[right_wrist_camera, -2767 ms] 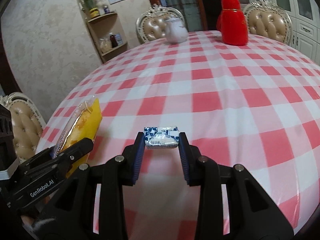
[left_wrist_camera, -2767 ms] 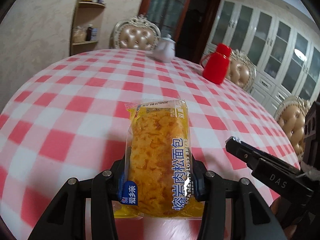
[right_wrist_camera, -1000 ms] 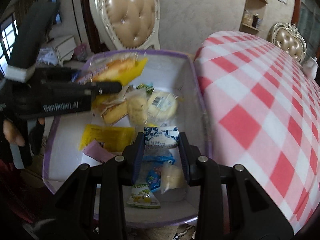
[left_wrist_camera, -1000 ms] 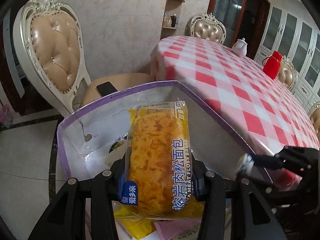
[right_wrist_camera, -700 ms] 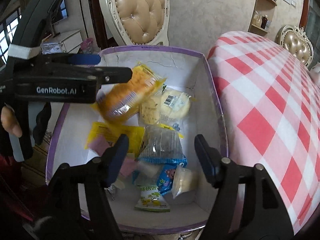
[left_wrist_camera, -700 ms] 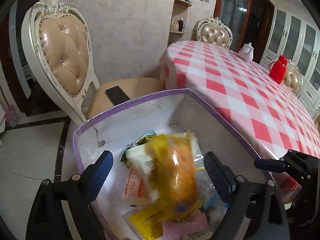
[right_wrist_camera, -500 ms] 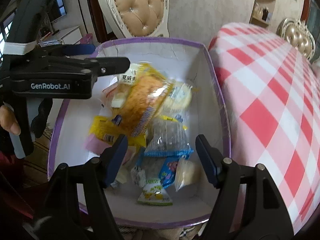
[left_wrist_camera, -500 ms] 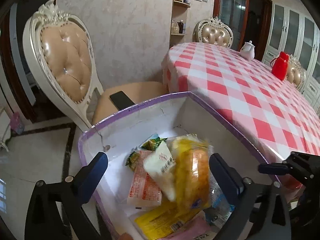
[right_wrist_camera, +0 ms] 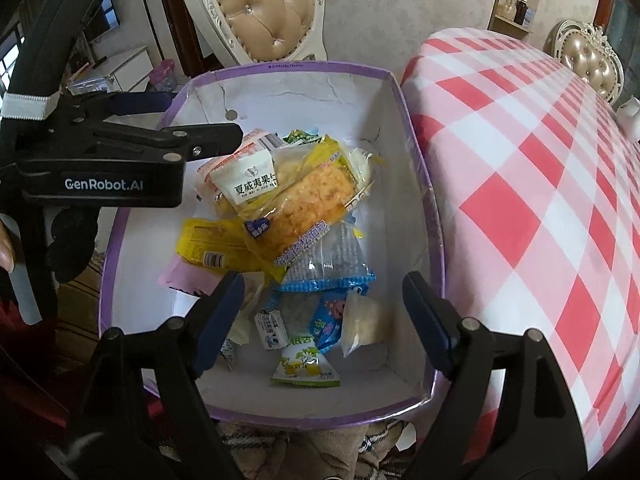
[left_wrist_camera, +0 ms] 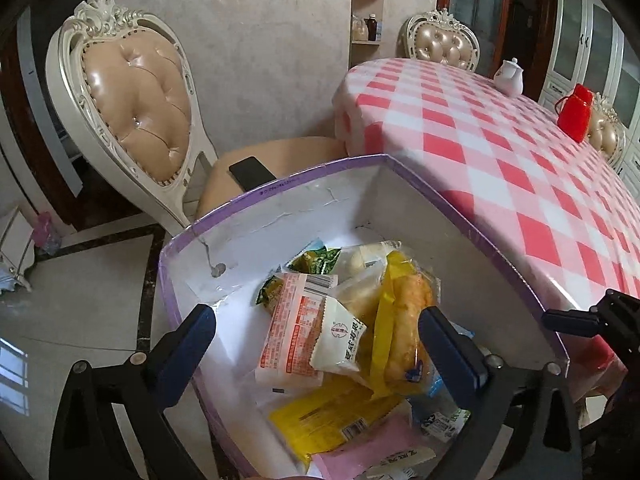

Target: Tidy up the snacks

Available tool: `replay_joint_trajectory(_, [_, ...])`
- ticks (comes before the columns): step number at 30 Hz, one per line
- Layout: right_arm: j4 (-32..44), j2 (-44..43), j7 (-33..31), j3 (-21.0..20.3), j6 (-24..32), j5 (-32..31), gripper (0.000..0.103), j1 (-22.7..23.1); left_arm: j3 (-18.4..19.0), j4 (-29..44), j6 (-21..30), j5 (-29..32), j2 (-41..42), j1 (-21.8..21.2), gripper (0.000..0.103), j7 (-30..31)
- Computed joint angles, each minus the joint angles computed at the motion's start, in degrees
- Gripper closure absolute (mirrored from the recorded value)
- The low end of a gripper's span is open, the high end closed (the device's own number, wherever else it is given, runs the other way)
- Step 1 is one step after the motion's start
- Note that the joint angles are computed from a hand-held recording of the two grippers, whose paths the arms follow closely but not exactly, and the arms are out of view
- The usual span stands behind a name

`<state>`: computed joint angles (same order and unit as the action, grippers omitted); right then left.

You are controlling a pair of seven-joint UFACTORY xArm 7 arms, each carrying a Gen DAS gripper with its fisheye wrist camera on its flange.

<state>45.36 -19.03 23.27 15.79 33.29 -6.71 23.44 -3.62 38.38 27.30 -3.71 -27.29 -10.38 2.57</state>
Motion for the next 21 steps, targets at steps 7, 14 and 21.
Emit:
replay_joint_trajectory(7, [0.1,0.3,0.8,0.2,0.7,-0.7,0.020,-0.2,0.6,0.5,1.1,-0.8,0.7,-0.5,0.001,0.7])
replay_joint_trajectory(14, [0.1,0.8,1.2,0.2,0.7,-0.8,0.020,-0.1,0.4,0.7,1.4,-0.8,1.2,-0.2,0.001,0.6])
replay_joint_trajectory(21, [0.2,1.1,1.4,0.1,1.1,-0.7,0.020,0.2,0.0,0.6,1.8,-0.3,1.2,0.1,0.001,-0.1])
